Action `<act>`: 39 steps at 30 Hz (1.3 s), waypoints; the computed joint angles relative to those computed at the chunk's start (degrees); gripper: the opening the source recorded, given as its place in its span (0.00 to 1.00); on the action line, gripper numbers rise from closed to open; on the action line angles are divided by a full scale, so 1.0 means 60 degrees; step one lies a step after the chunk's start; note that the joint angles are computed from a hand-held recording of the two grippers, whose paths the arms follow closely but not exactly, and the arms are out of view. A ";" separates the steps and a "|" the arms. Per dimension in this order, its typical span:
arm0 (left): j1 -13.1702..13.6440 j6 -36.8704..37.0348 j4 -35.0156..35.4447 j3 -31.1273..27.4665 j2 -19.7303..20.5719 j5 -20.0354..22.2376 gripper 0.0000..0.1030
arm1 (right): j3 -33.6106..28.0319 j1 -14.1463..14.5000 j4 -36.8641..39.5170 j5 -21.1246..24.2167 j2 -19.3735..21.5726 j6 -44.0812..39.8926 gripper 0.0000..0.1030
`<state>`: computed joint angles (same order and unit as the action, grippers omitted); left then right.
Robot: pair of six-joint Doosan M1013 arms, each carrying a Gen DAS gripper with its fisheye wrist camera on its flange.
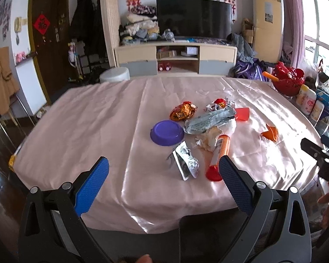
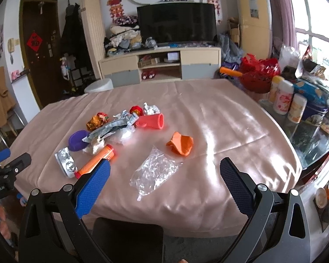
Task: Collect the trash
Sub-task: 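Grasp the silver foil blister pack with left tool while right tool grasps clear plastic bag, then lower both held items into the black bin and open both tools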
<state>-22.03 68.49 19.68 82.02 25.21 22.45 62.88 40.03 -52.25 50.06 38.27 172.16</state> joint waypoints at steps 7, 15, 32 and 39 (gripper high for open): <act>0.0111 0.1052 -0.1179 -0.1216 0.0651 0.1309 0.92 | -0.0599 -0.0633 0.2751 -0.0408 0.0351 -0.1066 0.97; 0.0437 0.2926 -0.3732 -0.2321 0.1457 0.2555 0.77 | -0.1206 -0.0701 0.3573 0.0023 0.0747 -0.2049 0.84; 0.0486 0.4347 -0.5240 -0.3114 0.2190 0.3521 0.34 | -0.1791 -0.0624 0.4032 0.0721 0.1238 -0.3773 0.31; 0.0527 0.4102 -0.5139 -0.2419 0.1585 0.2834 0.33 | -0.1332 -0.0535 0.3817 0.0328 0.0861 -0.3481 0.24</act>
<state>-18.86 93.10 -11.16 67.50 34.72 39.45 54.89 36.82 -29.34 52.02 43.44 151.27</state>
